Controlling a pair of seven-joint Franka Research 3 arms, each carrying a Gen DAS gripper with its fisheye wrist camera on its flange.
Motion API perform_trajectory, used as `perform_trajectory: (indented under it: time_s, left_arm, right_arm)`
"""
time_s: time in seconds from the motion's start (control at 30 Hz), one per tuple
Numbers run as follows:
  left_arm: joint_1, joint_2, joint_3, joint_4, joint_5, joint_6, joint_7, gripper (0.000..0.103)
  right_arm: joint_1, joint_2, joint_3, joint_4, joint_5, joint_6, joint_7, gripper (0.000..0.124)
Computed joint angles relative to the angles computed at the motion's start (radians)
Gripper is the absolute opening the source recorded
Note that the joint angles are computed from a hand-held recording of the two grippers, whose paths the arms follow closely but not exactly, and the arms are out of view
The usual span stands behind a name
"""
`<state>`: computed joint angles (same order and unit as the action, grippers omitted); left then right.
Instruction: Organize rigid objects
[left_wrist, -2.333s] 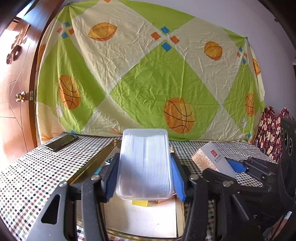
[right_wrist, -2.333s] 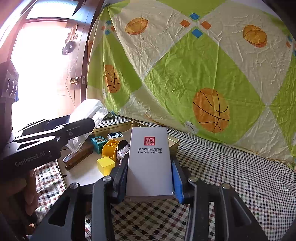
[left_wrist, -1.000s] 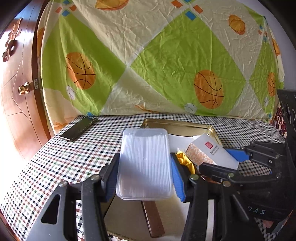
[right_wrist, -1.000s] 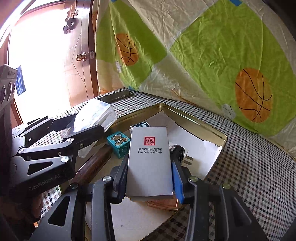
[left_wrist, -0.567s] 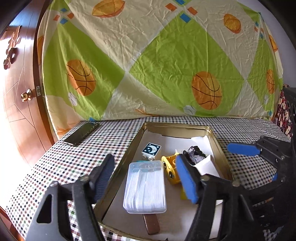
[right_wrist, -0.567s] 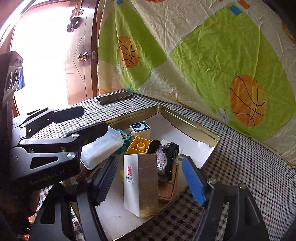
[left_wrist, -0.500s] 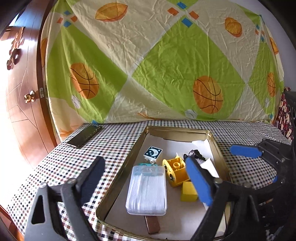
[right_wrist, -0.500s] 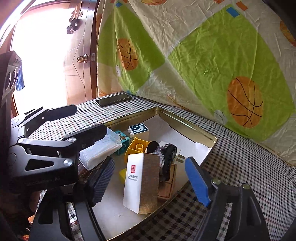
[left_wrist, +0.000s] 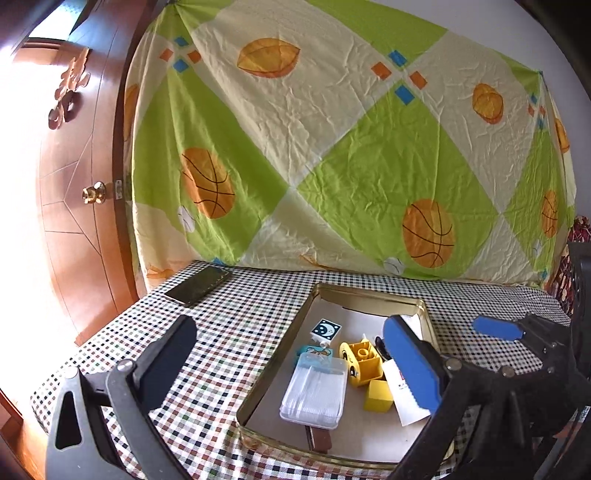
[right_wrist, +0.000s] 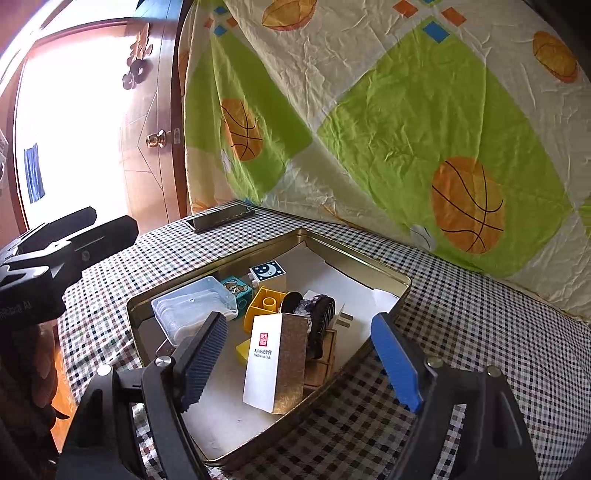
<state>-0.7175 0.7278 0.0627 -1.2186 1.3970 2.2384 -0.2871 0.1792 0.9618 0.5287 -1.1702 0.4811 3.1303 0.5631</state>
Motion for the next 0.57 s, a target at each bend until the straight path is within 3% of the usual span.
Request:
perform_trajectory:
  time_s: [0.27,0.57]
  left_arm:
    - [-0.012,0.016,0.004,0.017,0.004,-0.036,0.027,0.103]
    - [-0.024,0.036,0.009,0.047,0.008,-0.036,0.063,0.102]
  right_arm:
    - [-0.068,-0.001,0.105,-0.037,-0.013,0.058,-0.024,0.088]
    - [-0.098,0.005,0.143,-0.054,-0.052,0.066,-0.009,0.088]
